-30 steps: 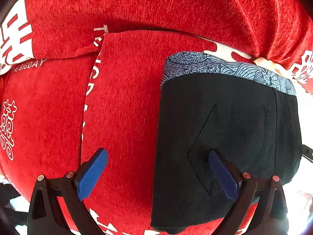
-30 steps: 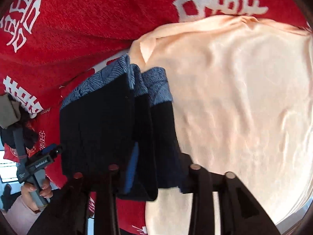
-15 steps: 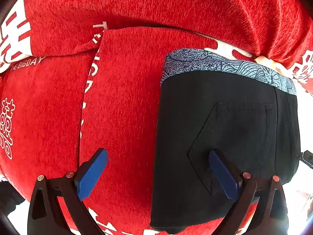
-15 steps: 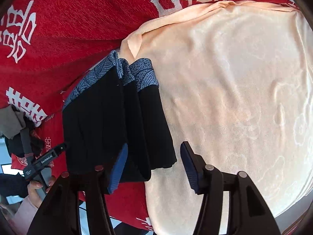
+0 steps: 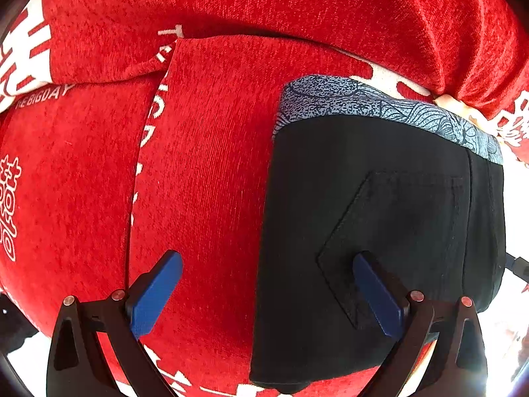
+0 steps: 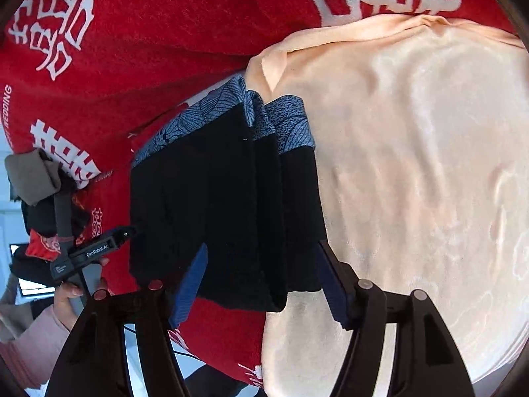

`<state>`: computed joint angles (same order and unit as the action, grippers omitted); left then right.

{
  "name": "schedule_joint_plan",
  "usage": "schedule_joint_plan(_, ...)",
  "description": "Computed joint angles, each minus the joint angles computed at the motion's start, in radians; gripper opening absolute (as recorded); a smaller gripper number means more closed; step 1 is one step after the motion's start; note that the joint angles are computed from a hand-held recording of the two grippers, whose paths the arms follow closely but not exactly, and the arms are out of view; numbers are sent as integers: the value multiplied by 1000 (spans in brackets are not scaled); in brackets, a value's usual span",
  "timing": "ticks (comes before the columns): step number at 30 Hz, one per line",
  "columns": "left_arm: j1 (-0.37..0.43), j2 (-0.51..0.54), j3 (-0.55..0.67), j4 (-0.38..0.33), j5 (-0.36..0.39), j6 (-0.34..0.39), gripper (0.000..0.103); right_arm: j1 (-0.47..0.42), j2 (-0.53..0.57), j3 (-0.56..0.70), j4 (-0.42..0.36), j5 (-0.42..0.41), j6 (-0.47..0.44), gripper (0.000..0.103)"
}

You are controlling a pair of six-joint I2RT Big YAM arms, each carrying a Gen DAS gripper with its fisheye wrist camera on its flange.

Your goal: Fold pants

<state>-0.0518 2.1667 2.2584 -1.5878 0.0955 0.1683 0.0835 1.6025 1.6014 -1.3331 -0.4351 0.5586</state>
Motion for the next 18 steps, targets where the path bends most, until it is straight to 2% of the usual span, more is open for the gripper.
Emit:
schedule_joint_plan(7, 14, 9, 7, -19, 28, -9, 103, -15, 27, 11, -16, -40, -48, 74)
schedule_joint_plan(13, 35, 1, 17, -22, 90, 53, 103, -38, 25, -22, 2, -109, -61, 74)
schedule_joint_plan(18, 52, 62, 117, -98, 170, 72, 103, -69, 16, -61, 44, -158, -59, 79)
